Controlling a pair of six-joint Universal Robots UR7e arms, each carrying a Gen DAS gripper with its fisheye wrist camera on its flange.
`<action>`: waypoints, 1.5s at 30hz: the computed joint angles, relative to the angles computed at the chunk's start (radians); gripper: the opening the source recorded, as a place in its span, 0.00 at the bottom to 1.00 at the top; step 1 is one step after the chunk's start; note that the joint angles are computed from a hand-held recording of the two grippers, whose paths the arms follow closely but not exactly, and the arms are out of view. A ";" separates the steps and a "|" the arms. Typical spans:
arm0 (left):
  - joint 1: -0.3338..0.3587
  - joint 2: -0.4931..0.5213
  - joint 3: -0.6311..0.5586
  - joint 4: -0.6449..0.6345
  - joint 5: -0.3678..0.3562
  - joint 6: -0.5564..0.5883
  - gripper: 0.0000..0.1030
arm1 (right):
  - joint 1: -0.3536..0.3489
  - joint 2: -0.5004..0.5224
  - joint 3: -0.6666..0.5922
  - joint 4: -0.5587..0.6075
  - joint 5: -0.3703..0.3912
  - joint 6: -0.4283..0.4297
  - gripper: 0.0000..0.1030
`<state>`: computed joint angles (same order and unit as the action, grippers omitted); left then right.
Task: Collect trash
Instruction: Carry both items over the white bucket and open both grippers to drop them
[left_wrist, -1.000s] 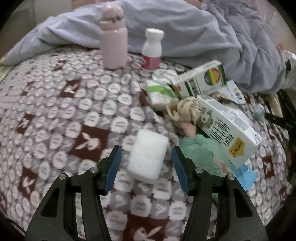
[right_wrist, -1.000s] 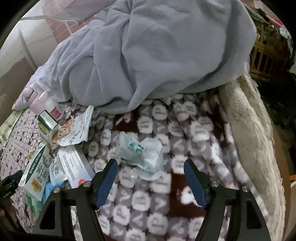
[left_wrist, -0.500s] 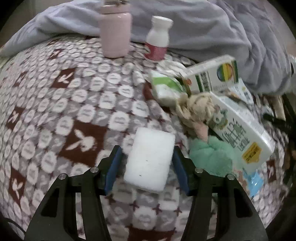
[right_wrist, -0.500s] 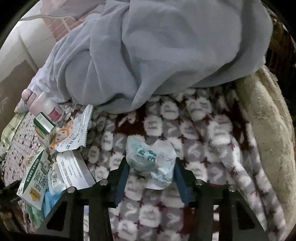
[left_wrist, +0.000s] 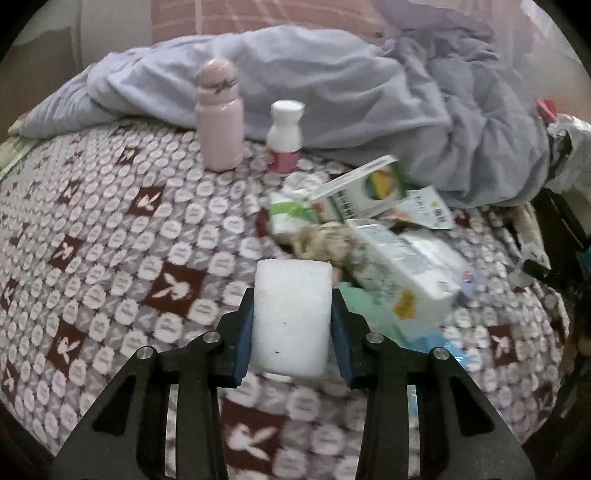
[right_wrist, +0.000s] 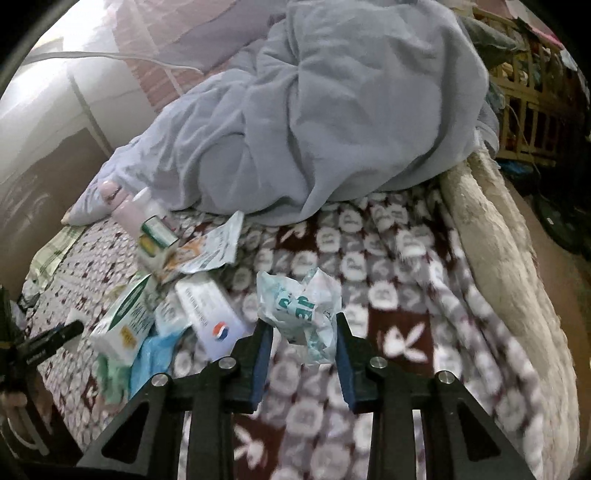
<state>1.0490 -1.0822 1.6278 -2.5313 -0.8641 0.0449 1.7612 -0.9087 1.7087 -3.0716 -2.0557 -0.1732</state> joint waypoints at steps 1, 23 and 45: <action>-0.016 -0.005 0.014 -0.010 0.000 0.007 0.34 | 0.003 -0.011 0.017 -0.006 0.008 0.005 0.30; -0.228 0.091 0.101 -0.099 -0.033 0.038 0.34 | 0.026 -0.210 0.266 -0.113 -0.091 -0.022 0.30; -0.346 0.318 -0.025 -0.021 -0.265 0.005 0.34 | -0.104 -0.483 0.464 -0.205 -0.210 -0.019 0.30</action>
<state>0.7027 -0.7643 1.6024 -2.5525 -1.1289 0.0501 1.6570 -1.3916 2.1730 -3.2762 -2.2661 -0.1923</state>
